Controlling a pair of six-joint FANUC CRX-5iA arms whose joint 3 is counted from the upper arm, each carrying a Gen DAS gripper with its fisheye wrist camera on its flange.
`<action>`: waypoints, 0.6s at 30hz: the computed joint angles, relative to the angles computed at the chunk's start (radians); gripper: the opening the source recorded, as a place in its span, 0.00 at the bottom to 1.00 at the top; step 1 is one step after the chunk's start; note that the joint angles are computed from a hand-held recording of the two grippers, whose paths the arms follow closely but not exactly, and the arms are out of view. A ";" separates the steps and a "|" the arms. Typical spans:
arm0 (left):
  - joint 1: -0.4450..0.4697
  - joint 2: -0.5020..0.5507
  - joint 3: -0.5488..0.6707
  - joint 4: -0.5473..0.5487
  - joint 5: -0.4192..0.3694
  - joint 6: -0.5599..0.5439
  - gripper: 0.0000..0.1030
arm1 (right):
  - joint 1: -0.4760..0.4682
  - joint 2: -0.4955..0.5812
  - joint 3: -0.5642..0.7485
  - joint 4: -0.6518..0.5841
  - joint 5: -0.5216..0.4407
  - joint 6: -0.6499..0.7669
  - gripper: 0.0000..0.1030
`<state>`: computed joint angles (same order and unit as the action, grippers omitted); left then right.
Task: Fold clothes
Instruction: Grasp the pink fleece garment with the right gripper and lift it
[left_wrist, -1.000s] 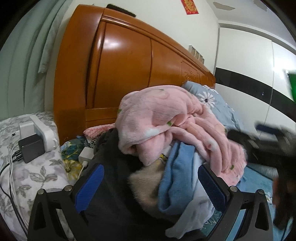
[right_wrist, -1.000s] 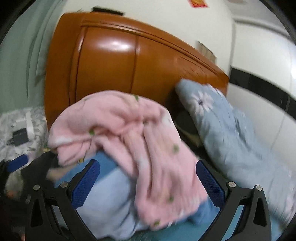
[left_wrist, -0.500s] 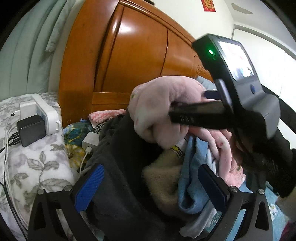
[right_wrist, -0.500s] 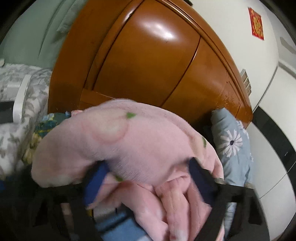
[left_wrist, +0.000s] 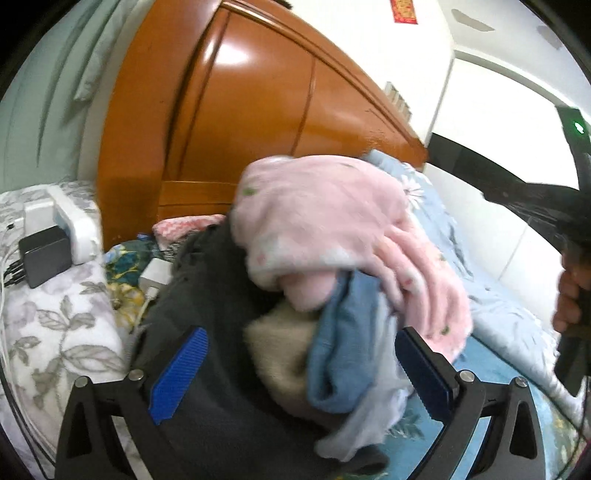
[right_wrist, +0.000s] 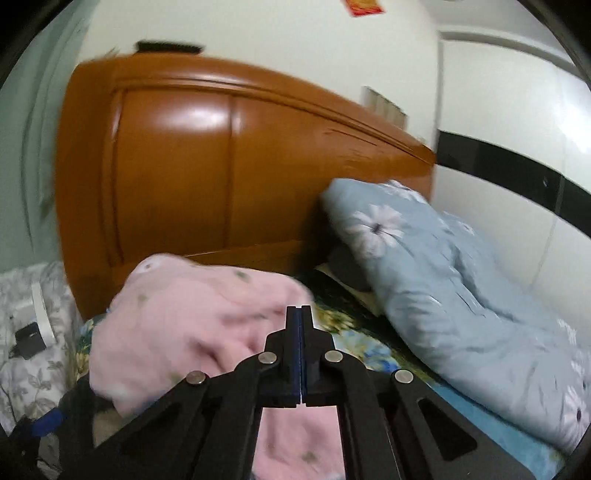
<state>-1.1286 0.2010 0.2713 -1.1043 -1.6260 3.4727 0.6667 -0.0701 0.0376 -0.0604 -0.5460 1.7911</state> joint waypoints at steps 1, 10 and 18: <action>0.001 0.012 0.017 0.002 -0.008 -0.015 1.00 | -0.013 -0.004 0.006 -0.022 -0.022 0.025 0.00; 0.008 0.085 0.117 0.016 -0.063 -0.126 1.00 | -0.087 0.086 0.192 -0.420 -0.367 0.291 0.70; 0.022 0.056 0.070 0.040 -0.057 -0.087 1.00 | -0.035 0.236 0.327 -0.545 -0.438 0.212 0.76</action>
